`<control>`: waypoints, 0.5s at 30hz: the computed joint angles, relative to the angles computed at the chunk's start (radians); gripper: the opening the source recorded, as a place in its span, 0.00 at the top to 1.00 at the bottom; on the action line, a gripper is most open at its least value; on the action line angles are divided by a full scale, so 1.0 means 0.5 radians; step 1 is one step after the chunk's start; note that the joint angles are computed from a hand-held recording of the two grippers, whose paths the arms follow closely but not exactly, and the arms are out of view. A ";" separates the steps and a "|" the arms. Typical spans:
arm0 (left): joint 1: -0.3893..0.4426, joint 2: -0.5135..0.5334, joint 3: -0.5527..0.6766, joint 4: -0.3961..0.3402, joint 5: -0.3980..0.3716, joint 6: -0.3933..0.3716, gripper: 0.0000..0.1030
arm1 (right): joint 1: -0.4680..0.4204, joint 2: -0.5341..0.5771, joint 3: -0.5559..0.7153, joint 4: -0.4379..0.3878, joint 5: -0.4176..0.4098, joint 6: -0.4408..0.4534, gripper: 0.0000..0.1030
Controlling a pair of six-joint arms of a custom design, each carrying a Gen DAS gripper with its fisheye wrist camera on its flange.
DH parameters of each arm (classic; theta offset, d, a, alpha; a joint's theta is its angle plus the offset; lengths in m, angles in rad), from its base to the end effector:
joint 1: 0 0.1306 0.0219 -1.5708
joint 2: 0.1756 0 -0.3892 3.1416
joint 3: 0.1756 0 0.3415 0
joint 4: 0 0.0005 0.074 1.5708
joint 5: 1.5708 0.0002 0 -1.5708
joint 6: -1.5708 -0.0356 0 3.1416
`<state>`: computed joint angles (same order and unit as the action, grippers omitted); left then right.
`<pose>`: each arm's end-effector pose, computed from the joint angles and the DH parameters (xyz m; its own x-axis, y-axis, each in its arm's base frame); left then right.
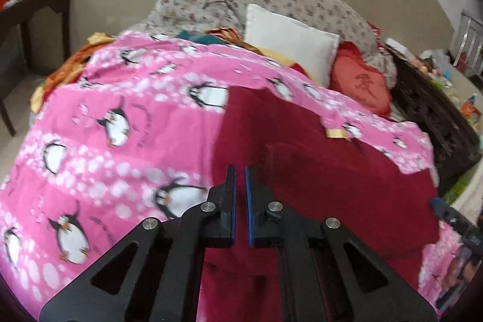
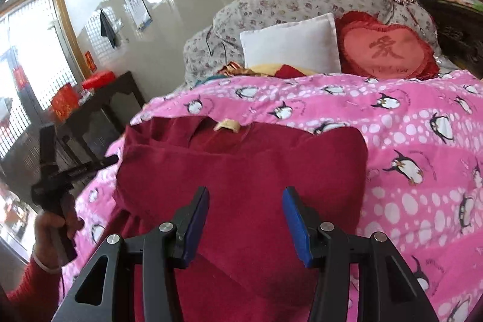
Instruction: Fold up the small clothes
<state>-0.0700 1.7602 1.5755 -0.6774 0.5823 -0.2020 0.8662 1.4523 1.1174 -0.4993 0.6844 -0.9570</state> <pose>0.5611 -0.0595 0.3526 -0.6586 0.2142 -0.7214 0.5590 0.7810 -0.2785 0.2991 0.3163 0.3315 -0.5340 0.3497 -0.7698 0.2107 0.9368 0.2794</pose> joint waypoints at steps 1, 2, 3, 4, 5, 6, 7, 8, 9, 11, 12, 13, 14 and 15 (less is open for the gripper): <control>-0.011 -0.009 -0.005 -0.022 0.032 -0.017 0.93 | 0.002 0.002 0.000 -0.026 -0.008 -0.011 0.53; -0.023 -0.020 -0.018 -0.014 0.029 -0.030 0.90 | 0.003 -0.004 -0.010 -0.021 -0.020 -0.018 0.53; -0.036 -0.034 -0.035 0.003 0.012 -0.041 0.84 | 0.002 -0.015 -0.032 0.008 -0.034 -0.026 0.53; -0.062 -0.047 -0.055 0.033 -0.027 -0.055 0.79 | 0.001 -0.027 -0.058 0.049 -0.048 -0.036 0.53; -0.081 -0.050 -0.064 0.048 -0.058 -0.061 0.72 | 0.000 -0.041 -0.085 0.093 -0.062 -0.045 0.53; -0.103 -0.048 -0.069 0.066 -0.096 -0.059 0.65 | -0.004 -0.056 -0.117 0.146 -0.078 -0.057 0.53; -0.117 -0.035 -0.065 0.077 -0.123 -0.058 0.64 | -0.007 -0.060 -0.130 0.172 -0.089 -0.066 0.53; -0.132 -0.023 -0.061 0.078 -0.152 -0.057 0.64 | -0.008 -0.063 -0.143 0.191 -0.098 -0.076 0.53; -0.143 -0.006 -0.049 0.062 -0.178 -0.067 0.64 | -0.009 -0.065 -0.151 0.203 -0.106 -0.083 0.53; -0.171 0.007 -0.058 0.052 -0.218 -0.105 0.64 | -0.011 -0.065 -0.159 0.212 -0.113 -0.085 0.53; -0.179 -0.006 -0.088 0.091 -0.235 -0.121 0.65 | -0.011 -0.065 -0.163 0.215 -0.114 -0.085 0.53; -0.195 -0.039 -0.141 0.156 -0.272 -0.153 0.68 | -0.011 -0.067 -0.170 0.223 -0.111 -0.088 0.53; -0.198 -0.056 -0.170 0.190 -0.285 -0.162 0.82 | -0.012 -0.068 -0.172 0.227 -0.108 -0.092 0.53; -0.197 -0.061 -0.174 0.200 -0.280 -0.162 0.89 | -0.014 -0.069 -0.175 0.231 -0.108 -0.095 0.53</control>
<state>-0.1684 1.7297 1.4887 -0.5771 0.4421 -0.2832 0.8593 1.4177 1.0298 -0.3840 0.6304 -1.0047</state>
